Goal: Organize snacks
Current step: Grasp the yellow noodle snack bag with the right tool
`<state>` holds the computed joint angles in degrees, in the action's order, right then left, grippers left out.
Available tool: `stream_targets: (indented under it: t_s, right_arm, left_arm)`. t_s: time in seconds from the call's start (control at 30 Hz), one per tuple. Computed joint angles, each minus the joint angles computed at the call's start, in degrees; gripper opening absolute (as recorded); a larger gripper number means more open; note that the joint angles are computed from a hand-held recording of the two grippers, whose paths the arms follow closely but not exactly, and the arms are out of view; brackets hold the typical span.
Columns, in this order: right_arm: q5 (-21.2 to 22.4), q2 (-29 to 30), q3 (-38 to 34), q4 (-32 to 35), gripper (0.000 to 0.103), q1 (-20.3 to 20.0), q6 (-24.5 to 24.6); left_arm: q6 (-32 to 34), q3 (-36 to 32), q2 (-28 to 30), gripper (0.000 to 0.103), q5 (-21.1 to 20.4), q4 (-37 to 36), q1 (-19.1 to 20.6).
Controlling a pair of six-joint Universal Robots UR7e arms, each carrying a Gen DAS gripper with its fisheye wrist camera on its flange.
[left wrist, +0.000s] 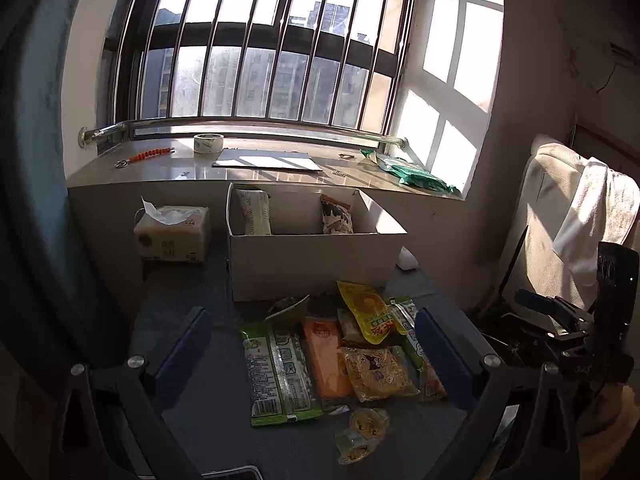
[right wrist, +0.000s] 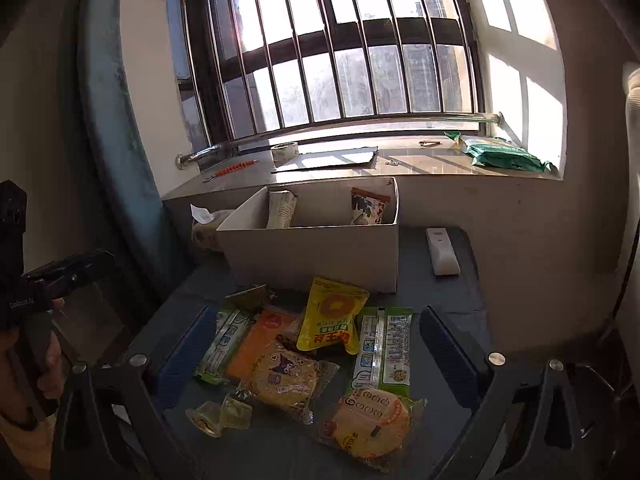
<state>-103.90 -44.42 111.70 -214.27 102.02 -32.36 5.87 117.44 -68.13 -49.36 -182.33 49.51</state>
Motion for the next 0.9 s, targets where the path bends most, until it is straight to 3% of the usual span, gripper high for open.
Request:
stream_targets:
  t_s: [0.17, 0.33, 0.73, 0.83, 0.9]
  right_arm:
    - [-4.3, 2.7, 1.1, -1.7, 0.103, 0.3, -0.5]
    - [-7.2, 4.8, -3.3, 5.2, 0.103, 0.5, 1.5]
    - [-12.1, 18.3, -33.9, 35.2, 0.101, -1.4, 13.0]
    - [-14.5, 21.9, -39.9, 39.0, 0.099, -1.2, 12.3]
    - [-16.6, 23.8, -42.5, 40.6, 0.090, -1.1, 10.9]
  left_arm:
    - [-1.4, 1.5, -0.2, 0.103, 0.3, 0.2, 0.2]
    - [-1.6, 1.7, -0.2, 0.103, 0.6, 0.1, 0.5]
    - [-1.7, 1.8, -0.4, 0.103, 0.6, 0.8, 1.7]
    - [-2.1, 1.7, -0.5, 0.103, 0.9, 1.4, 2.0]
    - [-2.5, 1.8, -0.8, 0.103, 0.7, 1.5, 2.3]
